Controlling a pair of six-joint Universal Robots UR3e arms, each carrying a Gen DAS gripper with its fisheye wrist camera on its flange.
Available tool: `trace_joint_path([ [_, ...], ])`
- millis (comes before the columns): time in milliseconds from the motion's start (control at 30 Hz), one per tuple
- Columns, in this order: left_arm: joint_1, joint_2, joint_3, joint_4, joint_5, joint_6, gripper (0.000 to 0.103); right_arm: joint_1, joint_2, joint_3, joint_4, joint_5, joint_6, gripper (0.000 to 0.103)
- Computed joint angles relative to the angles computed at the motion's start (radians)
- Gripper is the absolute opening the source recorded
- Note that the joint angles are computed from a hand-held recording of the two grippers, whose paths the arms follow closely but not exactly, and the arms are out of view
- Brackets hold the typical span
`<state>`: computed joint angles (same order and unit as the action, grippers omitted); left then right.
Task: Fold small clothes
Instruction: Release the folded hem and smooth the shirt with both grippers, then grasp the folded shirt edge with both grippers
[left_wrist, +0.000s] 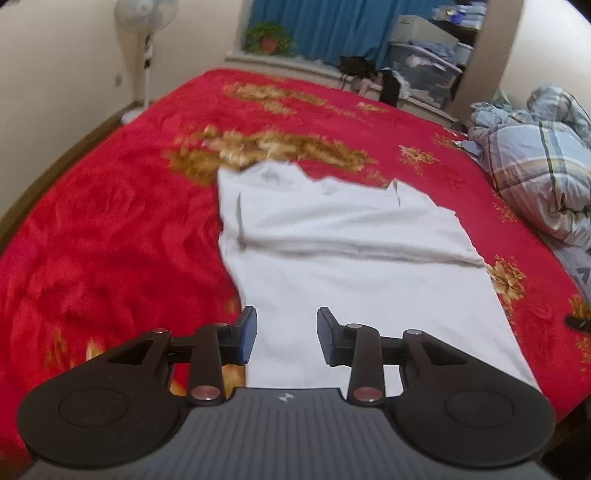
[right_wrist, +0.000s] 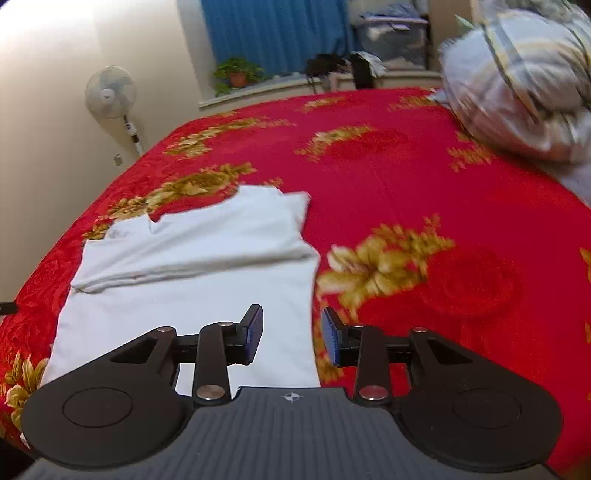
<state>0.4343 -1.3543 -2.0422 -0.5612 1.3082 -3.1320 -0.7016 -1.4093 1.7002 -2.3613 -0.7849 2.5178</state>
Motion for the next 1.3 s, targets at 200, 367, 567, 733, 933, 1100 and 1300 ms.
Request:
trace_joint_path([
  [200,0.05,0.081,-0.148,-0.142,0.019,-0.093,0.04,0.007,0.057,0.009,0.029,-0.124,0.028,0.038],
  [367,0.136,0.077,-0.161,-0.244,-0.069,-0.07,0.04,0.048,0.12,-0.044,0.125,-0.205,0.003,0.038],
  [567,0.133,0.078,-0.176,-0.326,-0.063,-0.017,0.04,0.112,0.159,-0.06,0.135,-0.344,-0.004,0.038],
  [733,0.116,0.117,-0.224,-0.322,-0.023,0.021,0.037,0.107,0.147,-0.028,0.12,-0.368,-0.013,0.038],
  [933,0.11,0.122,-0.223,-0.323,-0.01,0.018,0.036,0.1,0.137,-0.016,0.118,-0.379,-0.025,0.038],
  [1100,0.087,0.104,-0.216,-0.305,0.007,0.012,0.036,0.109,0.117,0.009,0.136,-0.384,-0.091,0.04],
  [1300,0.085,0.098,-0.217,-0.297,0.01,0.016,0.036,0.104,0.106,0.021,0.144,-0.369,-0.114,0.032],
])
